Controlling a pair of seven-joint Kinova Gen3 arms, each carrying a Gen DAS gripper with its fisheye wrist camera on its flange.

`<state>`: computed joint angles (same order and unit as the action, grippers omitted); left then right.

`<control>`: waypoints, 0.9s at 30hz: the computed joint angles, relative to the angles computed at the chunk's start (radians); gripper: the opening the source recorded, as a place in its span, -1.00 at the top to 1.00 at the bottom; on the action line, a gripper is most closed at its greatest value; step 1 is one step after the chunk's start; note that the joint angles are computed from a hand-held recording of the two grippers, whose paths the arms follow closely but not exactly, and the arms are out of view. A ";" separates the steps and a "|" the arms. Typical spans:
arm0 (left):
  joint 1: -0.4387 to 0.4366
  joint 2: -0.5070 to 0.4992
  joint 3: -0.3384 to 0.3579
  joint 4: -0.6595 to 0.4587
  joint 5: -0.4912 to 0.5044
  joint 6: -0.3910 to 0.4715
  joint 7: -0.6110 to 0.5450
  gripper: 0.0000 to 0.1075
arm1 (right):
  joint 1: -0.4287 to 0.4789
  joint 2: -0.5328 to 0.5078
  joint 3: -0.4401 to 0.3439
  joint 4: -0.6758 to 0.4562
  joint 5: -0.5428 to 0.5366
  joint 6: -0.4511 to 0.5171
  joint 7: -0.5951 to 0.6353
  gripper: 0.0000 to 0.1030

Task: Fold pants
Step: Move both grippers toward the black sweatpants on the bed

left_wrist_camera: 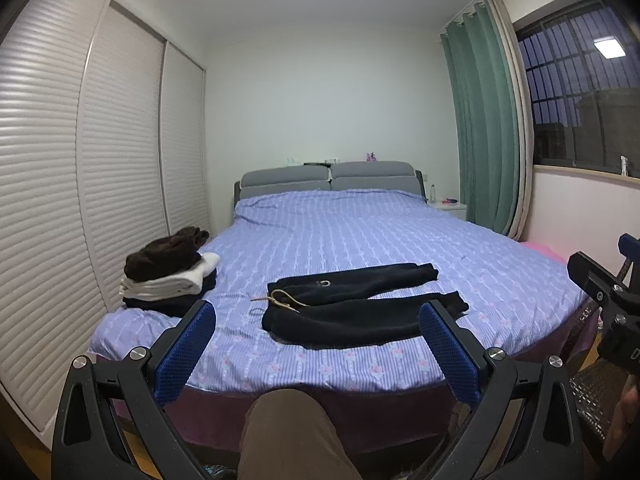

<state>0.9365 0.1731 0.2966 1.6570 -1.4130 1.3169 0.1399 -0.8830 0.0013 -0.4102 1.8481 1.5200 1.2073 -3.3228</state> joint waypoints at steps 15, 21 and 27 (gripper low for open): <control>-0.130 0.080 -0.114 -0.158 0.069 -0.205 -0.165 -0.92 | 0.093 0.105 0.132 -0.188 -0.031 -0.189 0.100 -0.99; -0.174 0.142 -0.178 -0.283 0.127 -0.289 -0.294 -0.92 | 0.120 0.174 0.199 -0.304 -0.063 -0.257 0.202 -0.99; -0.217 0.223 -0.246 -0.427 0.218 -0.371 -0.444 -0.92 | 0.147 0.259 0.279 -0.448 -0.160 -0.343 0.331 -0.99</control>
